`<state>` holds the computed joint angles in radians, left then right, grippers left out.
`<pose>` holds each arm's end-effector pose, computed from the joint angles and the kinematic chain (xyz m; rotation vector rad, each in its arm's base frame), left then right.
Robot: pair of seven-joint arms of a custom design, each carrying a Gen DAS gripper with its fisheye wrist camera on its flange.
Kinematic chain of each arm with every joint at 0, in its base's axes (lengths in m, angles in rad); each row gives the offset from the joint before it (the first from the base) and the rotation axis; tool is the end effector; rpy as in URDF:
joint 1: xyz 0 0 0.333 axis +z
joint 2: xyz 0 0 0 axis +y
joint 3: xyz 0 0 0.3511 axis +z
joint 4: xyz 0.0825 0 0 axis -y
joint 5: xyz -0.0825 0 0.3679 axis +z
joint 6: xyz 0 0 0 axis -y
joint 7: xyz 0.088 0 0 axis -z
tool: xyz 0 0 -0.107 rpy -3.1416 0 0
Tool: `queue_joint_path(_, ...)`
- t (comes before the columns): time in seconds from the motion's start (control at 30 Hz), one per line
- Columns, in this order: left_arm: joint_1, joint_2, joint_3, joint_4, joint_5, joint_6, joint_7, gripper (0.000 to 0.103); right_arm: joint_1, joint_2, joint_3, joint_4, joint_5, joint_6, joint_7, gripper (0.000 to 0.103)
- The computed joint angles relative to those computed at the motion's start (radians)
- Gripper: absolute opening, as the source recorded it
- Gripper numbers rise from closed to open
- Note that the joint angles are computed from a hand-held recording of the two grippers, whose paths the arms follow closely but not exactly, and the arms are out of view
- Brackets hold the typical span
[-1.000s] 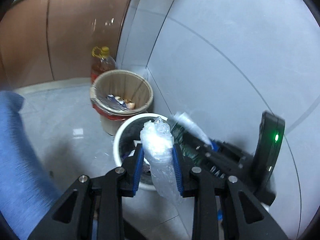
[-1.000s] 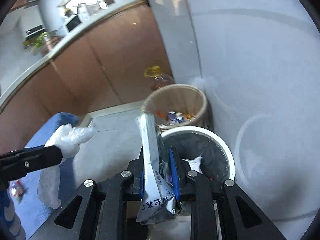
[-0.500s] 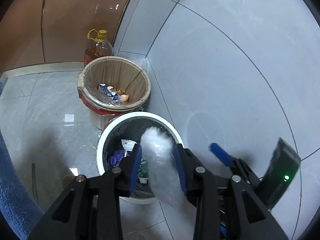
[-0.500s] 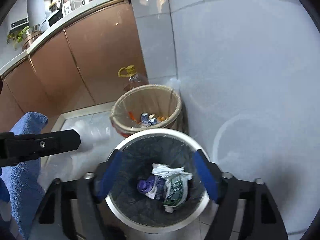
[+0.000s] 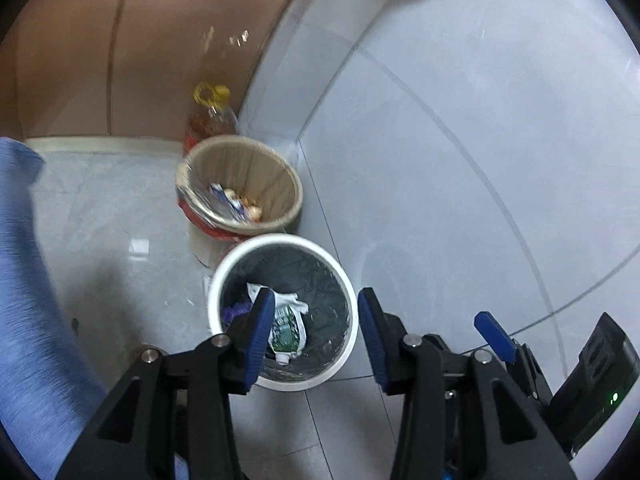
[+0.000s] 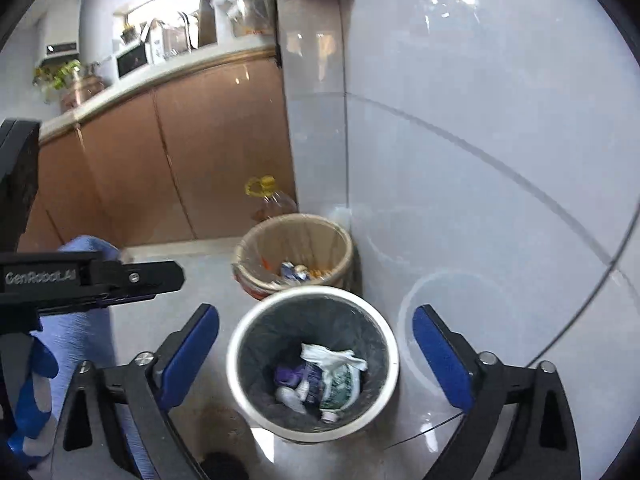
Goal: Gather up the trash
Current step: 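Return both tools from the bin to the table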
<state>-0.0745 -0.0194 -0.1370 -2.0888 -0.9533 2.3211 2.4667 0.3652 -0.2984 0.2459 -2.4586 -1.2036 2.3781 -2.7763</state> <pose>0.5383 -0.1313 0.5071 1.4046 -2.4149 1.1610 0.3639 0.2497 0.4736 -1.2355 2.0255 -1.0047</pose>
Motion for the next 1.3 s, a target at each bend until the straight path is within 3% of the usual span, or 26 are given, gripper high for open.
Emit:
queue_joint_path(0.33, 0.044, -0.33, 0.139, -0.202, -0.133, 0.115, 0.166, 0.041, 0.062, -0.096, 0.129, 0.101, -0.133, -0.125, 0.034, 0.103)
queue_joint_path(0.67, 0.139, -0.535, 0.316, -0.261, -0.051, 0.033, 0.182, 0.041, 0.116, -0.108, 0.187, 0.208, -0.321, -0.09, 0.108, 0.103)
queue_joint_path(0.9, 0.229, -0.583, 0.427, -0.252, 0.001, 0.001, 0.2, 0.041, 0.153, -0.093, 0.201, 0.266, -0.442, -0.033, 0.168, 0.103)
queue_joint_path(1.13, 0.334, -0.546, 0.539, -0.204, 0.019, 0.006, 0.263, 0.041, 0.189, -0.033, 0.194, 0.331, -0.455, 0.023, 0.168, 0.103)
queue_joint_path(1.23, 0.378, -0.505, 0.589, -0.168, 0.004, -0.008, 0.28, 0.051, 0.204, 0.008, 0.185, 0.361, -0.44, 0.048, 0.136, 0.103)
queue_joint_path(1.3, 0.407, -0.477, 0.613, -0.15, -0.018, -0.011, 0.303, 0.052, 0.215, 0.037, 0.178, 0.382, -0.432, 0.062, 0.121, 0.103)
